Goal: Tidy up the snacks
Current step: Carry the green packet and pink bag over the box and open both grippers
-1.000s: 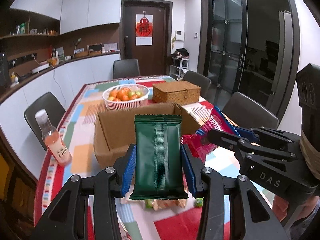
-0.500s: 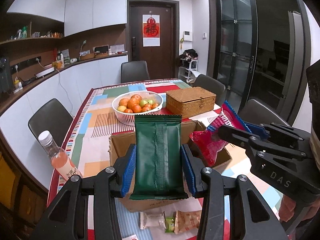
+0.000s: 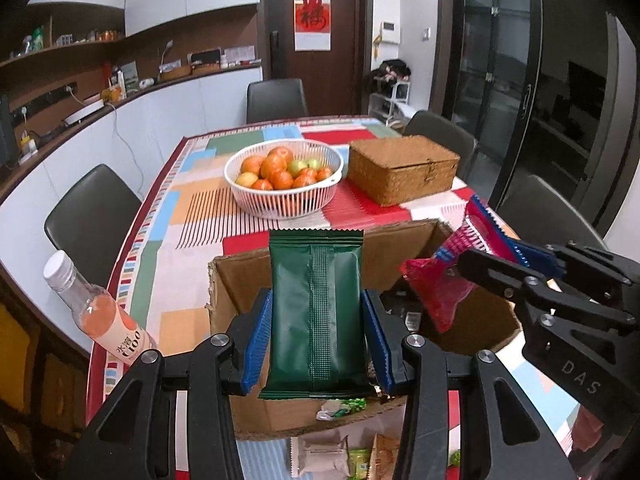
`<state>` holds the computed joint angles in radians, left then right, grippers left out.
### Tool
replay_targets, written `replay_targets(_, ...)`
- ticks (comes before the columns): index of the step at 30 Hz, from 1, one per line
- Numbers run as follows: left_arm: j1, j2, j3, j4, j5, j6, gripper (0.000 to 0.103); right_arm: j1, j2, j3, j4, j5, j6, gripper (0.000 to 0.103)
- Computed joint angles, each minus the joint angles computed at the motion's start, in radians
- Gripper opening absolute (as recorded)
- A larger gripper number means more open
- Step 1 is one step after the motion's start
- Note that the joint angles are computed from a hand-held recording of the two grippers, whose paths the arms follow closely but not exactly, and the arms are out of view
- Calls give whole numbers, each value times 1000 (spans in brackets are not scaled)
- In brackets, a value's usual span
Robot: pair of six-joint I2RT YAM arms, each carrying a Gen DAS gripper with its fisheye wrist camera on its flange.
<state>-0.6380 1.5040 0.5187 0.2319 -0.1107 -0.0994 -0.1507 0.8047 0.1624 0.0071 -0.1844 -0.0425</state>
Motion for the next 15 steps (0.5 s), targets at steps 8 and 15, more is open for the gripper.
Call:
replay_targets(8,-36,-60,-64,8,-91,-27,64,0,20,-28,36,51,-2,51)
replay_targets(15,-136,-288,-208,-39,-156,-65,67,-74,-382,-82,-286,-5,-40,58)
